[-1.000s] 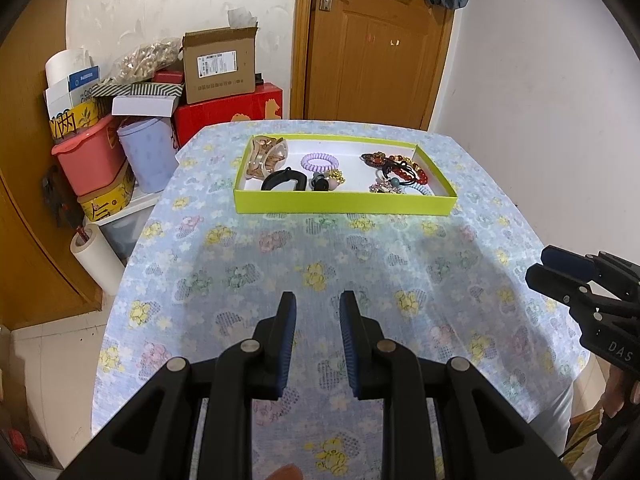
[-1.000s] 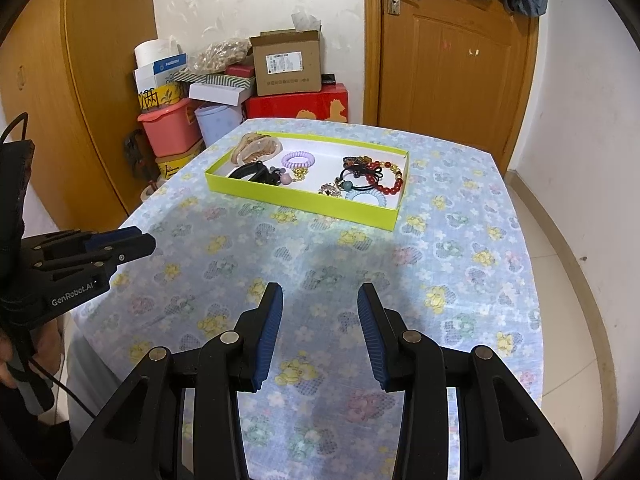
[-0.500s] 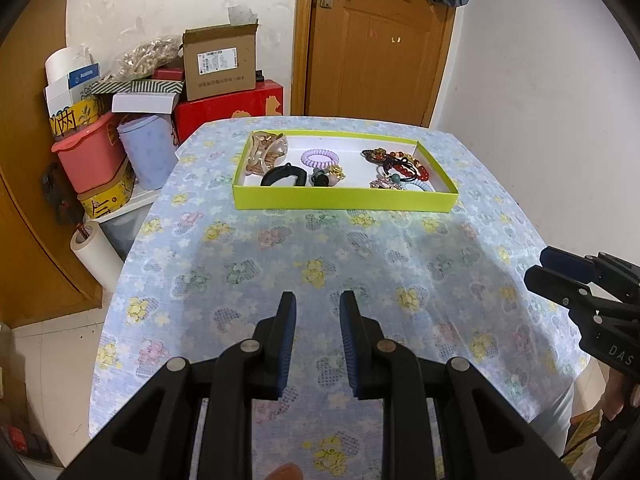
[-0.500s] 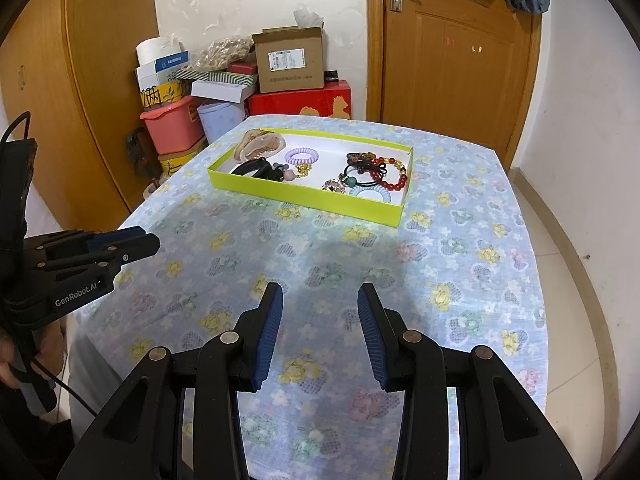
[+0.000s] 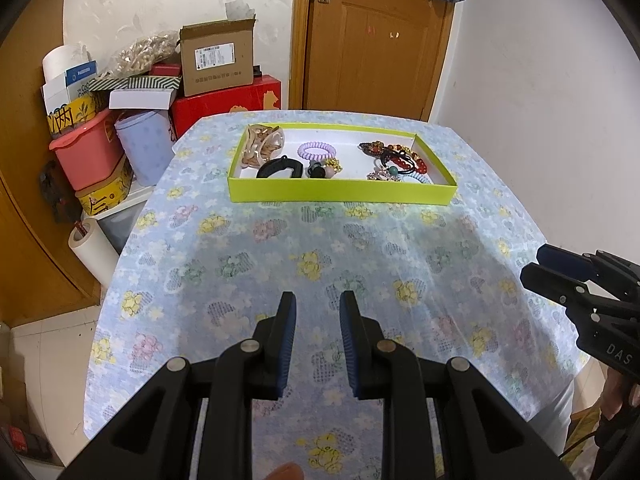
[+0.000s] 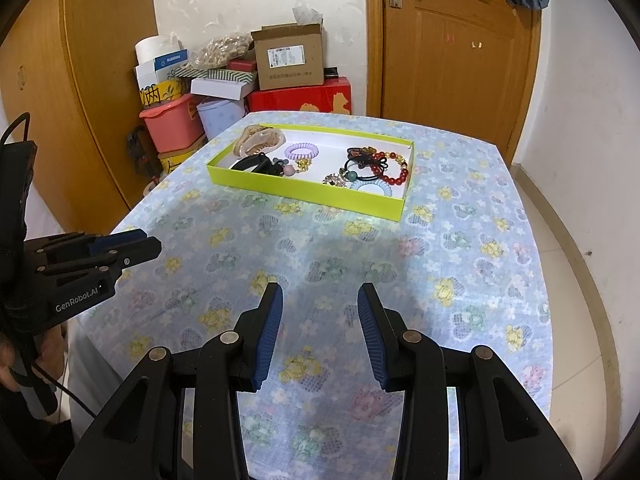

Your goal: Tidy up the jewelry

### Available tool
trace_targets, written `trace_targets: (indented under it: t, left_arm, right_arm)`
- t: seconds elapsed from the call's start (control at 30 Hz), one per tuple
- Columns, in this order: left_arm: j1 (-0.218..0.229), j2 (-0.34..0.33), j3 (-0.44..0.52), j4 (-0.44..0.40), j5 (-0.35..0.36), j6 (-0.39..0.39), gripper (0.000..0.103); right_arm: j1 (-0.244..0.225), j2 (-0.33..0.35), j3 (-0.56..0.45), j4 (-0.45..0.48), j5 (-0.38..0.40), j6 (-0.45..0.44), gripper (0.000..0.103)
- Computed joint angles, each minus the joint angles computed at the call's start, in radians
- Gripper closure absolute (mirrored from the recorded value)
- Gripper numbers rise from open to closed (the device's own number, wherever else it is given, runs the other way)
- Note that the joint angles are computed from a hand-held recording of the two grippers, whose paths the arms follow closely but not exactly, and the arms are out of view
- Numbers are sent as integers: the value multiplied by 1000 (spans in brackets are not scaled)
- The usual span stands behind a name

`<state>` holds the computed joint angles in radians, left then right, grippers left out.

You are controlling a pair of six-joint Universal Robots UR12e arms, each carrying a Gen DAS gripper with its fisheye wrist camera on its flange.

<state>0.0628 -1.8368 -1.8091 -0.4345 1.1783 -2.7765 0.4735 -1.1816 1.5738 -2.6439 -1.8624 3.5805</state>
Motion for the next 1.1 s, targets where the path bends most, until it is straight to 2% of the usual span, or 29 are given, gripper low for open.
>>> trace_targets:
  t: [0.73, 1.1]
  left_arm:
    - [-13, -13, 10, -16, 31, -6, 80]
    - [-11, -13, 10, -22, 19, -8, 80]
  right_arm:
    - [-11, 3, 2, 10, 16, 7, 63]
    - [-10, 5, 1, 11, 19, 2, 63]
